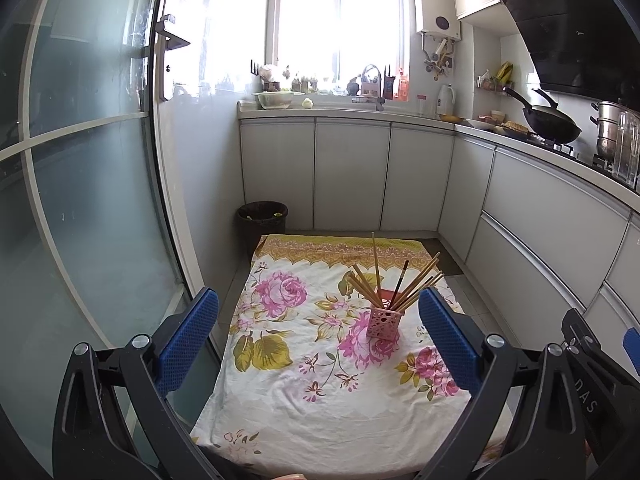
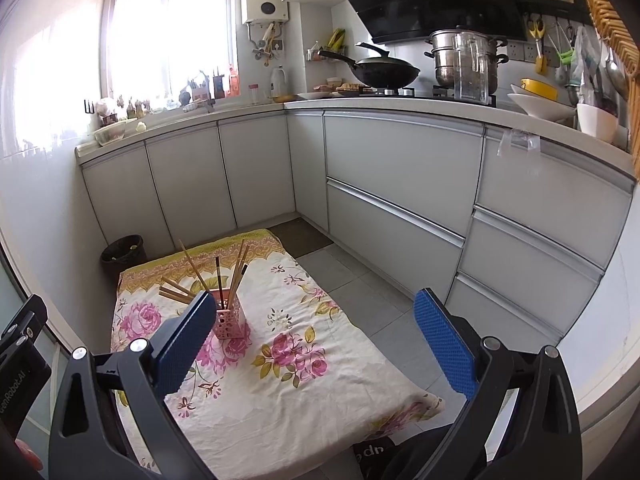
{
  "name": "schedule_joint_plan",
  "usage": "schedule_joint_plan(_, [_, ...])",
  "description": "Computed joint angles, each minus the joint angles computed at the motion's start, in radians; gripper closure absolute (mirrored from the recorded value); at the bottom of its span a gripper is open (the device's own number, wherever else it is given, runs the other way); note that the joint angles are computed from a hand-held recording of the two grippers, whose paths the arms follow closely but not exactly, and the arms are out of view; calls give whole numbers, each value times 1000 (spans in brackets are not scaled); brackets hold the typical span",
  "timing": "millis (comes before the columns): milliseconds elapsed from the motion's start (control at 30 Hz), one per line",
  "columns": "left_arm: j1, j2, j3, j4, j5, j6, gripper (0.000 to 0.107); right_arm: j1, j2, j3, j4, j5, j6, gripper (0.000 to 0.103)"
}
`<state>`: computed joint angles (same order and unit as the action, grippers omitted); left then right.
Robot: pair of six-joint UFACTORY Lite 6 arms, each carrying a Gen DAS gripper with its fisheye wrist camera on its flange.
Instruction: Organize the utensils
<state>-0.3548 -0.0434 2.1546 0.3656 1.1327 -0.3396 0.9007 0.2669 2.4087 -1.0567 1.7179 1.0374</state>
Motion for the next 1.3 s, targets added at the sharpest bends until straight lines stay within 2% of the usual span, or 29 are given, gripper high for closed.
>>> schedule_joint_plan(433, [-5,12,21,-2,7,2,11,12,0,3,-3,10,6,7])
schedule_joint_plan(633, [-69,42,66,47,29,-30,11,18,-10,-6,-15,19,10,7])
schedule_joint_plan(1300, [-119,19,35,94,27,-65,11,9,-71,-80,-8,21,35,7])
